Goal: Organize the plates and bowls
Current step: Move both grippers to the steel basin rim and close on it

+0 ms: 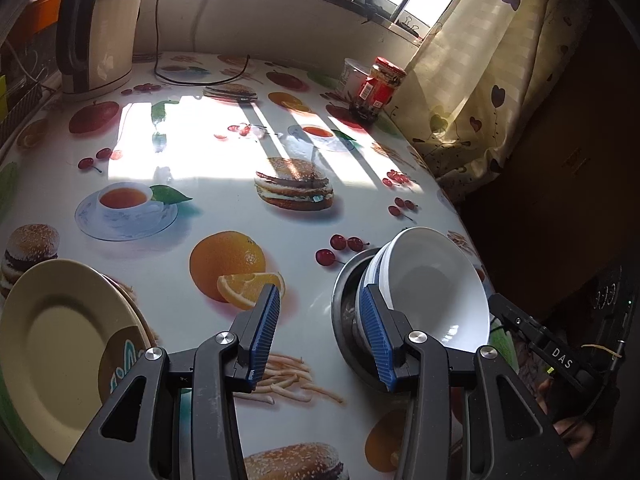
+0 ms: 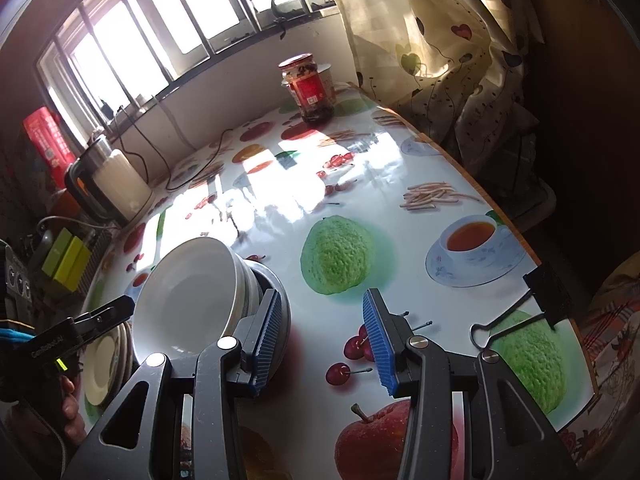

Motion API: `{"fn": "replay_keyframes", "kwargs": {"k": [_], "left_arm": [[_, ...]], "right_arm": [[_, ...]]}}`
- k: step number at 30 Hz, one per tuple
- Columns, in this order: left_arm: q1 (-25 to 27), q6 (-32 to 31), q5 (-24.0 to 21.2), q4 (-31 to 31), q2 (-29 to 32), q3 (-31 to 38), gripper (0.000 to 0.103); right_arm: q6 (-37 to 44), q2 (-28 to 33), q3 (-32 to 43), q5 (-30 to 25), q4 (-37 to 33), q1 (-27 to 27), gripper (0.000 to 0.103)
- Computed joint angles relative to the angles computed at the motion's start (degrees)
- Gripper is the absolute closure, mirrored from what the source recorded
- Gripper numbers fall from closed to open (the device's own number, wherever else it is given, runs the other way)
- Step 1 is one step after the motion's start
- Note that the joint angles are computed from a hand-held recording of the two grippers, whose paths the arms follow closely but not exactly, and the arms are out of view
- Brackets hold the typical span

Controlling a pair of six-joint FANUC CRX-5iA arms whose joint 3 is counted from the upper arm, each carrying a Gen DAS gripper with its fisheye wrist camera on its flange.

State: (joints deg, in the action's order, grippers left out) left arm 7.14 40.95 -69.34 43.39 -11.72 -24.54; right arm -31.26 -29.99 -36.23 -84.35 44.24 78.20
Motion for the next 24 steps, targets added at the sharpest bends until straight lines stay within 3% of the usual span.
{"fn": "replay_keyframes", "kwargs": {"k": [5, 18, 24], "left_arm": [[-0.4, 1.9, -0.9, -2.4, 1.3, -0.1, 0.059], [-0.3, 2.1, -1.8, -1.0, 3.0, -1.1, 0.059], [-0.5, 1.3, -1.9, -0.6, 3.2, -1.5, 0.060]], "right_arm": [[-0.8, -1.2, -1.8, 2.6, -1.3, -0.5, 0.061], [-3.7, -4.7, -6.5, 10.8, -0.6, -2.2, 0.061], [-5.0, -5.8, -8.3, 14.0, 0.9, -2.5, 0.066]]}}
